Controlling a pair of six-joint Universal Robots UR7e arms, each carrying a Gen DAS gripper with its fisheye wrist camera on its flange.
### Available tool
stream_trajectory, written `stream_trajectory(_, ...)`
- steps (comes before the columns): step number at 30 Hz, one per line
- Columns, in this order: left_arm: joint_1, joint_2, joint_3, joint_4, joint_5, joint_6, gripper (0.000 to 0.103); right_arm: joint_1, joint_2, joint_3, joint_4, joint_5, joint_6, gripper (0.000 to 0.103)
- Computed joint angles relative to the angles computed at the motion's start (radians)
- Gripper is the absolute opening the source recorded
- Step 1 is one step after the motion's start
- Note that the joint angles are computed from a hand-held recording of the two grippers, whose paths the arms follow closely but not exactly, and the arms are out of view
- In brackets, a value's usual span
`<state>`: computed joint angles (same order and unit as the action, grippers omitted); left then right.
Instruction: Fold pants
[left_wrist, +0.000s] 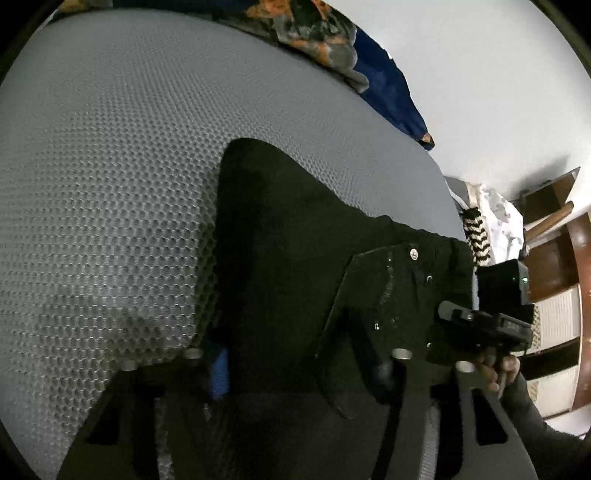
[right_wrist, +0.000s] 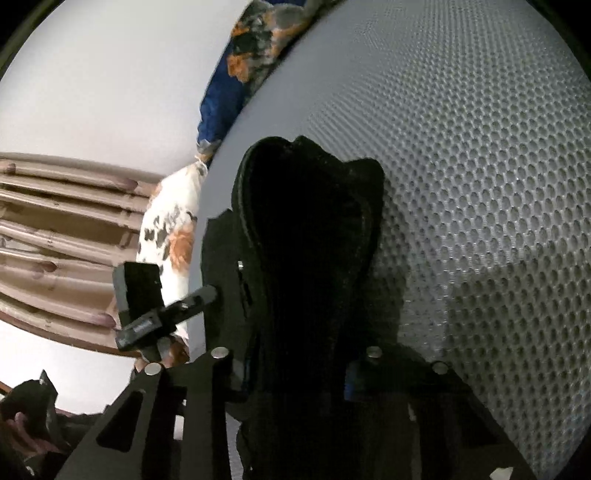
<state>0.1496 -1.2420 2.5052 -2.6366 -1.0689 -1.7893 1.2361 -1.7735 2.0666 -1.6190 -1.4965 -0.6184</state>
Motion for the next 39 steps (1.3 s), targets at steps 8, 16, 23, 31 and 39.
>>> stream_trajectory(8,-0.007,-0.089,-0.011,0.116,0.061,0.007,0.028,0.107,0.009,0.03,-0.1,0.033,0.068,0.027)
stream_trajectory(16,0.106,-0.199,-0.058,0.28,0.154,0.125,0.028,0.215,0.196,-0.006,-0.267,0.037,0.124,0.026)
stream_trajectory(23,0.232,-0.265,-0.07,0.307,0.227,0.223,0.028,0.293,0.391,-0.076,-0.405,0.041,0.156,0.026)
stream_trajectory(31,0.353,-0.241,-0.058,0.255,0.233,0.301,0.028,0.329,0.499,-0.105,-0.515,-0.052,0.168,0.026)
stream_trajectory(39,0.344,-0.223,-0.028,0.31,0.216,0.234,0.051,0.345,0.479,-0.011,-0.703,-0.213,0.11,0.043)
